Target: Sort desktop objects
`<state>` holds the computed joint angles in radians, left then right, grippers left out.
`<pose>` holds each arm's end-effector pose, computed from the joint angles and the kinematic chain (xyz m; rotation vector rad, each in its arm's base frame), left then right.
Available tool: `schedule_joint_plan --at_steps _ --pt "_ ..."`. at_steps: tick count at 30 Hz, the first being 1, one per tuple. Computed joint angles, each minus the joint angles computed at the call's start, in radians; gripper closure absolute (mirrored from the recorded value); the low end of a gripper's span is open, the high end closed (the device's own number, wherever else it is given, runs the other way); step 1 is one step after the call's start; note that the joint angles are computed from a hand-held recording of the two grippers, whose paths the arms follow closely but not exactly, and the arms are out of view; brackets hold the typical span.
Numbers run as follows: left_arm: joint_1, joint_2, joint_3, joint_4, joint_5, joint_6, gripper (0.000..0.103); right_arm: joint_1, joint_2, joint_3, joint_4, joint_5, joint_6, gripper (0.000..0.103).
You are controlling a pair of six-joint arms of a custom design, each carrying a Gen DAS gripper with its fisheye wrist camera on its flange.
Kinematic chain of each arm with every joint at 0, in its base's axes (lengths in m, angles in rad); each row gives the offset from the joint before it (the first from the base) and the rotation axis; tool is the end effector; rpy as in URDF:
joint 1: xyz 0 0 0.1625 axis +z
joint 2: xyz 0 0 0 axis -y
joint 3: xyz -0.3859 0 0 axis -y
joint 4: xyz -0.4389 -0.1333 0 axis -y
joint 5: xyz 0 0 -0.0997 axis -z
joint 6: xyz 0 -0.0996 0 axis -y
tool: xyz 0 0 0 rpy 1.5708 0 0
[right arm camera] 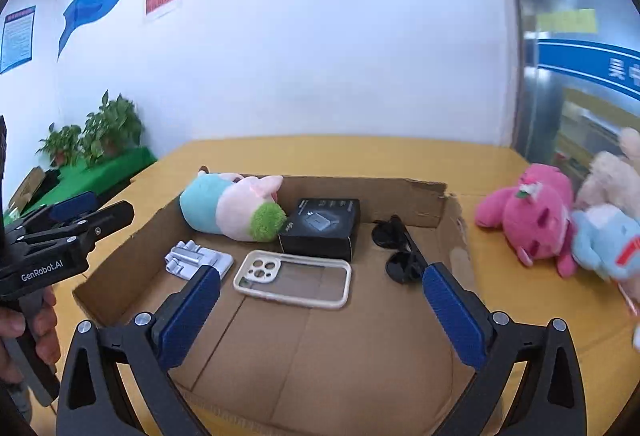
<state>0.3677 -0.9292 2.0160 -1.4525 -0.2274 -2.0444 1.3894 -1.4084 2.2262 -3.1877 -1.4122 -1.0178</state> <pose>-0.3370 -0.3767 -0.0180 0.1471 1.8400 -1.3447 0.0559 -0.5212 0.2260 1.1469 -2.3637 1.0331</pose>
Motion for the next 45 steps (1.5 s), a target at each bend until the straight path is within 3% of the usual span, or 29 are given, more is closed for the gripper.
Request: schedule_joint_plan --at_steps 3,5,6,8,10,12,14,18,45 --pt "0.005 0.062 -0.014 0.037 0.004 -0.052 0.017 -0.089 0.016 0.103 -0.254 0.100 0.012 0.000" --pt "0.018 0.101 -0.035 0.121 0.037 -0.148 0.017 -0.125 0.053 0.124 -0.354 0.169 0.005 0.000" --pt "0.023 0.115 -0.045 0.180 0.049 -0.216 0.017 -0.125 0.069 0.120 -0.368 0.163 -0.009 0.000" --pt "0.033 0.123 -0.034 0.176 0.047 -0.246 0.017 -0.113 0.096 0.100 -0.330 0.118 -0.054 0.000" --pt "0.046 0.118 0.001 0.040 0.031 -0.161 0.017 -0.103 0.129 0.075 -0.294 0.070 -0.075 0.000" --pt "0.053 0.125 0.010 0.002 0.014 -0.150 0.017 -0.104 0.150 0.061 -0.271 0.042 -0.074 0.000" --pt "0.050 0.139 -0.004 0.051 0.010 -0.182 0.017 -0.112 0.156 0.058 -0.275 0.048 -0.051 0.000" --pt "0.053 0.126 0.026 -0.068 0.010 -0.078 0.014 -0.122 0.158 0.063 -0.288 0.052 -0.060 0.000" --pt "0.053 0.124 0.031 -0.084 0.010 -0.066 0.013 -0.120 0.146 0.069 -0.283 0.053 -0.060 0.000"
